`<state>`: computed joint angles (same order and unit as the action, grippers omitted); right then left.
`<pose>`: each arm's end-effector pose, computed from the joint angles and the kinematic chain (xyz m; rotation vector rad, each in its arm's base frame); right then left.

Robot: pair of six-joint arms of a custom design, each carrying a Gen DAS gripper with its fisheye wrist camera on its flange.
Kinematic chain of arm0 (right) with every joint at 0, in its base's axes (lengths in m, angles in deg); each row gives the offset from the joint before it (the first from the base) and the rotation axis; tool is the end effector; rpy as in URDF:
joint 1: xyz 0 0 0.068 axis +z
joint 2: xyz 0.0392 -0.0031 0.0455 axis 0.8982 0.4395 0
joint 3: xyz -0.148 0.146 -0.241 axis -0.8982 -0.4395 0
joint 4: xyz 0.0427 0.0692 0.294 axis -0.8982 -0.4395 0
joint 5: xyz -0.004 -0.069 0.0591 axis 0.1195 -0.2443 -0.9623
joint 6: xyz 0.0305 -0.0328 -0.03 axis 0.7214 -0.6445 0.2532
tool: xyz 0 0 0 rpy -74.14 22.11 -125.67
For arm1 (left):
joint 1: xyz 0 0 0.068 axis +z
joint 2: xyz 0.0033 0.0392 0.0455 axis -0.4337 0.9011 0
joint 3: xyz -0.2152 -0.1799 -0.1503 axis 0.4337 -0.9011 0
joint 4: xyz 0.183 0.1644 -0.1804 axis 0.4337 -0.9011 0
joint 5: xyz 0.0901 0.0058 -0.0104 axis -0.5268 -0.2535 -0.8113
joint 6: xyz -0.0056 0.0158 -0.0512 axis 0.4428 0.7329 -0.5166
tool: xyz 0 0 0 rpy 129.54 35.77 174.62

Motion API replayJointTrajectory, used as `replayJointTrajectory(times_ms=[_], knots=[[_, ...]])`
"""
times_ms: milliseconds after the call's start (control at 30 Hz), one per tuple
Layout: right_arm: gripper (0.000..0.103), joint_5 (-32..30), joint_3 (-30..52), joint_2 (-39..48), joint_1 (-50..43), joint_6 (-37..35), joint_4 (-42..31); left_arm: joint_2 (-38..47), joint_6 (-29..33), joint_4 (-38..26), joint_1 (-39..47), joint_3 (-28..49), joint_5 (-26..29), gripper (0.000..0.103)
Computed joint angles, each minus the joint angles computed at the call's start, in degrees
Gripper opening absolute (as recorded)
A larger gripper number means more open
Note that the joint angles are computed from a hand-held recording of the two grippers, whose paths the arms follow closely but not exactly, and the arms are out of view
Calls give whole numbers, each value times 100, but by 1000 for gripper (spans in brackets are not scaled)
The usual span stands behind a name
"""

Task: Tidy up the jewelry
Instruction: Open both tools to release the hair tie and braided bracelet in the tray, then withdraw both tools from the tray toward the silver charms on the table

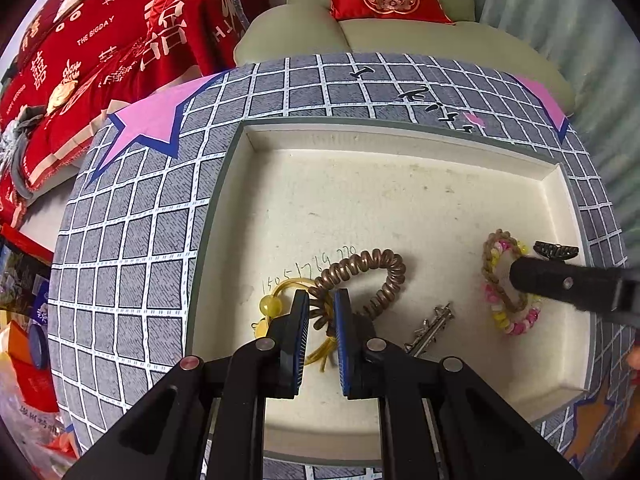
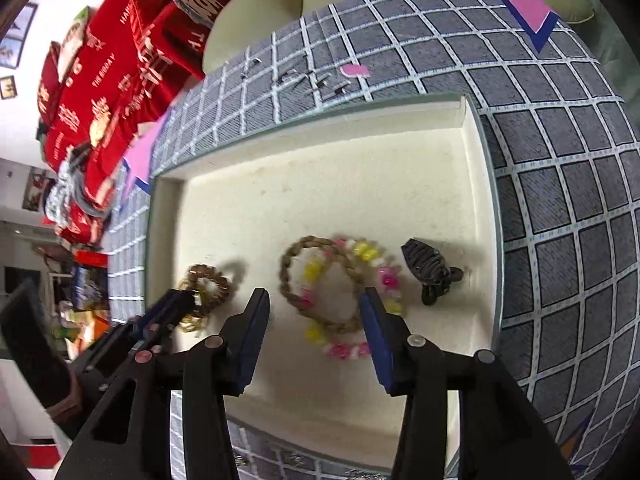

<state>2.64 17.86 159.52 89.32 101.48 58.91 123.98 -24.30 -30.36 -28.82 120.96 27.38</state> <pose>0.3366 0.1724 0.1051 0.2779 2.8816 0.7211 0.3122 -0.0166 0.1280 0.1700 2.7727 0.0172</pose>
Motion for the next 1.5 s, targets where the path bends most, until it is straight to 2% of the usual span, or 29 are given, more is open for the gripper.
replayJointTrajectory(times_ms=[67, 167, 300, 367, 400, 433, 467, 633, 667, 700, 967, 1100, 1300, 1500], knots=[[52, -55, -81, -136, -28, 104, 89, -59, 16, -19, -2, -19, 14, 22], [59, -269, -272, -350, -89, 328, 363, -160, 34, -89, 35, -33, 91, 22], [60, -301, -444, -640, -100, 505, 503, -244, 65, -170, 98, -9, 131, 23], [60, -283, -503, -768, -103, 512, 487, -321, 52, -241, 111, -2, 95, 76], [63, -274, -526, -820, -102, 502, 470, -425, -24, -182, 82, -56, -35, 103], [67, -233, -543, -889, -85, 489, 420, -598, -64, -62, 51, -159, -160, 103], [75, -193, -567, -941, -73, 479, 400, -682, -26, -93, 42, -170, -142, 103], [76, 101, -610, -1217, 64, 410, 103, -948, 7, -314, 62, -208, -97, 103], [78, 162, -620, -1277, 97, 395, 38, -1003, 13, -365, 87, -210, -73, 103], [86, 226, -645, -1362, 122, 366, -38, -1091, 18, -428, 118, -228, -40, 103], [88, 773, -1065, -2124, 373, 418, -199, -1861, 73, -925, 374, -528, 161, 103], [88, 1143, -1276, -2586, 630, 492, -291, -2324, 296, -1200, 546, -751, 168, 103], [88, 1768, -1309, -3052, 1149, 448, -940, -3199, 819, -1643, 1134, -1206, 269, 103], [88, 1766, -1610, -3456, 1568, 857, -1274, -3668, 1525, -2100, 2054, -1565, 552, 103]])
